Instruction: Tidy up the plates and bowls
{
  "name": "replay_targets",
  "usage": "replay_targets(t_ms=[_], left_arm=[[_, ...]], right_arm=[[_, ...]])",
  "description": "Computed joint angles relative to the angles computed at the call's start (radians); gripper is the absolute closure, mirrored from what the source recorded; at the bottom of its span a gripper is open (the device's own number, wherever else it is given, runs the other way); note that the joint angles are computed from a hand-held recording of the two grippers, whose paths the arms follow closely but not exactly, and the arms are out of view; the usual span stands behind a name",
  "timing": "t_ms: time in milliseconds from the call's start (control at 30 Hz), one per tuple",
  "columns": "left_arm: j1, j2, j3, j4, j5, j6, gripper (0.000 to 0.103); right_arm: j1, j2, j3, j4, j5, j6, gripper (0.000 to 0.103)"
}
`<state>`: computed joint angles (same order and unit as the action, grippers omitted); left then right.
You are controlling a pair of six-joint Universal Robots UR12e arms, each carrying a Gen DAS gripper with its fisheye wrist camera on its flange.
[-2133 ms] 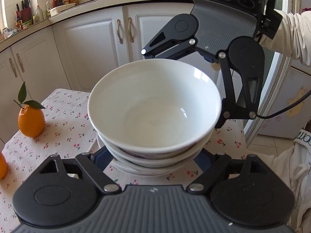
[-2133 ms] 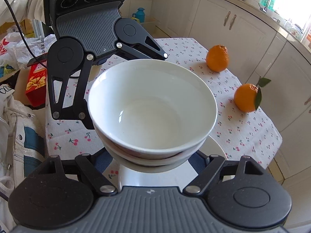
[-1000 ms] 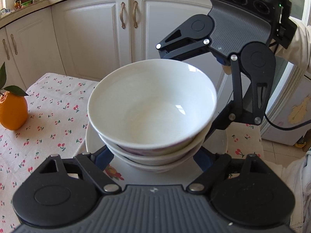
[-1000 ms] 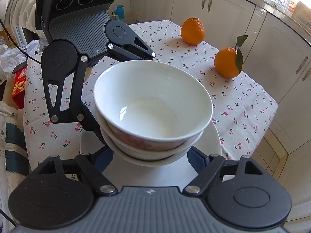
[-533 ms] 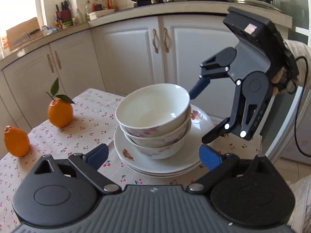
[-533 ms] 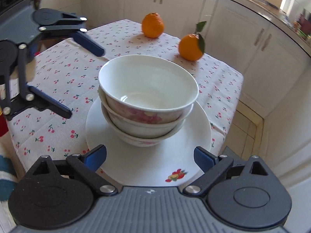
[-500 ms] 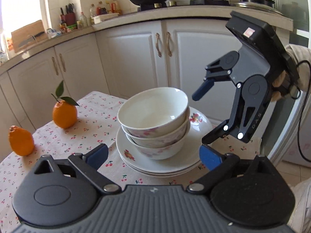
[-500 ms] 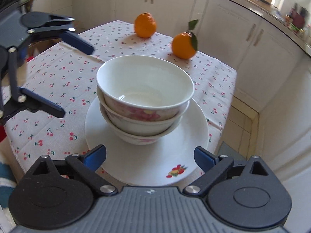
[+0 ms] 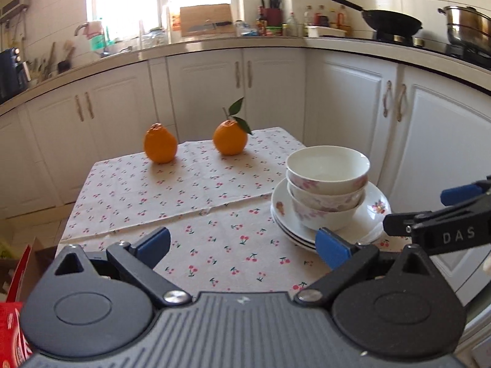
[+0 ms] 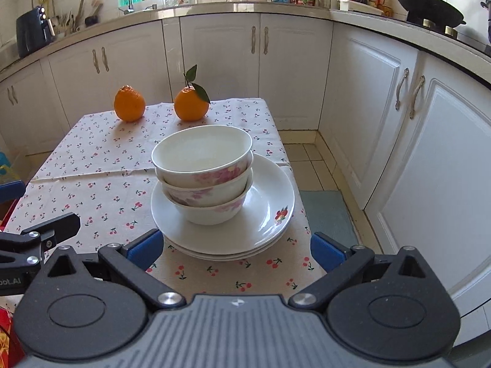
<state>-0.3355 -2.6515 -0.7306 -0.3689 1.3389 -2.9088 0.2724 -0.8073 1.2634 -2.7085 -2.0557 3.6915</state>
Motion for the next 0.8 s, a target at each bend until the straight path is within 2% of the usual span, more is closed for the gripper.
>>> replay_targets(t_ms=[167, 333, 533, 800], left_arm=[[-0.008, 0.033, -0.053, 0.029, 0.095, -0.024, 0.003], [-0.004, 0.043, -0.060, -0.012, 0.085, -0.069, 0.003], [-0.001, 0.039, -0.065, 0.001, 0.068, -0.092, 0.003], [-0.006, 0.036, -0.056, 0.001, 0.102, -0.110, 0.003]], right_arm=[[0.027, 0.010, -0.022, -0.010, -0.068, -0.030, 0.000], [0.034, 0.017, -0.035, -0.007, -0.090, -0.022, 0.000], [0.039, 0.024, -0.046, 0.009, -0.103, -0.014, 0.000], [0.044, 0.038, -0.068, 0.025, -0.125, -0.025, 0.000]])
